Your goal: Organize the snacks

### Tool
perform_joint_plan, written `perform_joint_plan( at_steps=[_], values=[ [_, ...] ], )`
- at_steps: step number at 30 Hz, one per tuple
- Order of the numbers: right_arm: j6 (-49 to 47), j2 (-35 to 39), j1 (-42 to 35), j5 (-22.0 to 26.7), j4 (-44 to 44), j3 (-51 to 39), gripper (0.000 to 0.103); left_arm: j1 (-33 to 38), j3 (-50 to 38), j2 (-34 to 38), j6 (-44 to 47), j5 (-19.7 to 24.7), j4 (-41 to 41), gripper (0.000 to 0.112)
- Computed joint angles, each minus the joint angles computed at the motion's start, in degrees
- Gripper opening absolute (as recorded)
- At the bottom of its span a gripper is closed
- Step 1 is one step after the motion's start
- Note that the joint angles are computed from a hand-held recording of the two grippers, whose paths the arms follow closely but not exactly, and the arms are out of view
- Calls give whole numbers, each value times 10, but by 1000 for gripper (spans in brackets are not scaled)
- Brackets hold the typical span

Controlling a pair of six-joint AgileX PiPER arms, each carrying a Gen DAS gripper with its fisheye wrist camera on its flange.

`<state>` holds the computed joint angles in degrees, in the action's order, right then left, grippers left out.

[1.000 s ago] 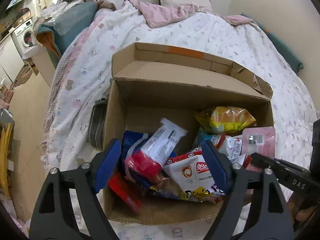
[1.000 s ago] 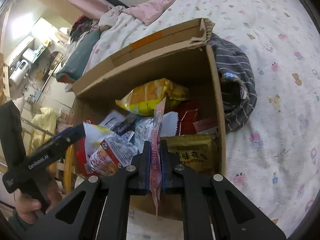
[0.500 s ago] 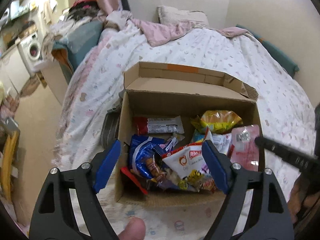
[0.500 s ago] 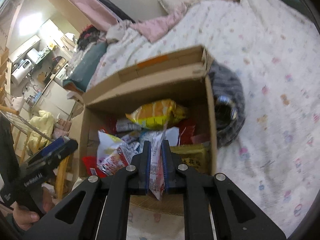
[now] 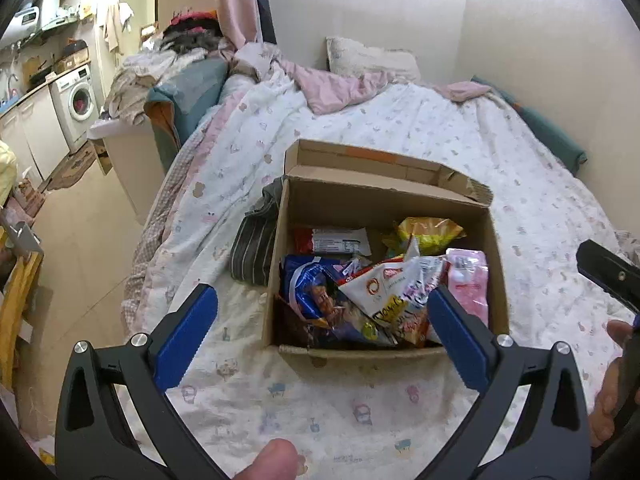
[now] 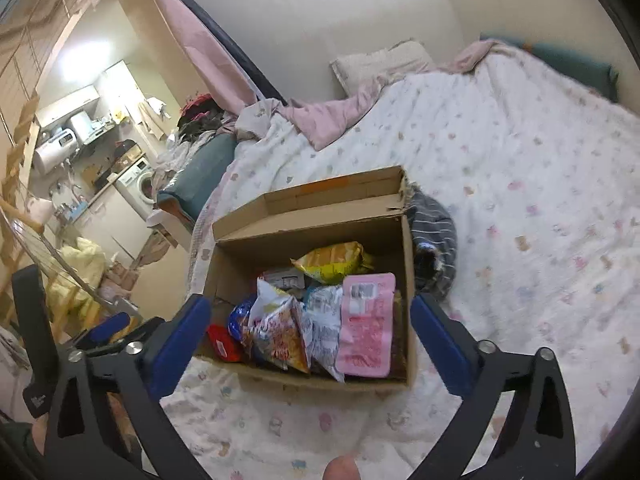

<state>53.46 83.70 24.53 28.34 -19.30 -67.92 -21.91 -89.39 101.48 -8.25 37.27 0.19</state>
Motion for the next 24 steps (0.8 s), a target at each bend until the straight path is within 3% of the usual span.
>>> perform_joint_plan(
  at_steps=[6, 10, 15, 19, 24],
  values=[
    [168, -35, 94, 96, -158, 11, 103, 3, 80, -68, 24, -10, -34, 103],
    [236, -46, 147, 139, -216, 37, 103, -19, 135, -115, -21, -26, 40, 103],
    [366, -34, 222, 188, -341, 87, 103, -26, 203, -152, -52, -71, 64, 103],
    [374, -25, 205, 135, -331, 100, 103, -18, 224, -140, -63, -87, 62, 103],
    [356, 18, 201, 126, -321, 77, 103, -13, 212, -112, -75, -83, 71, 103]
  ],
)
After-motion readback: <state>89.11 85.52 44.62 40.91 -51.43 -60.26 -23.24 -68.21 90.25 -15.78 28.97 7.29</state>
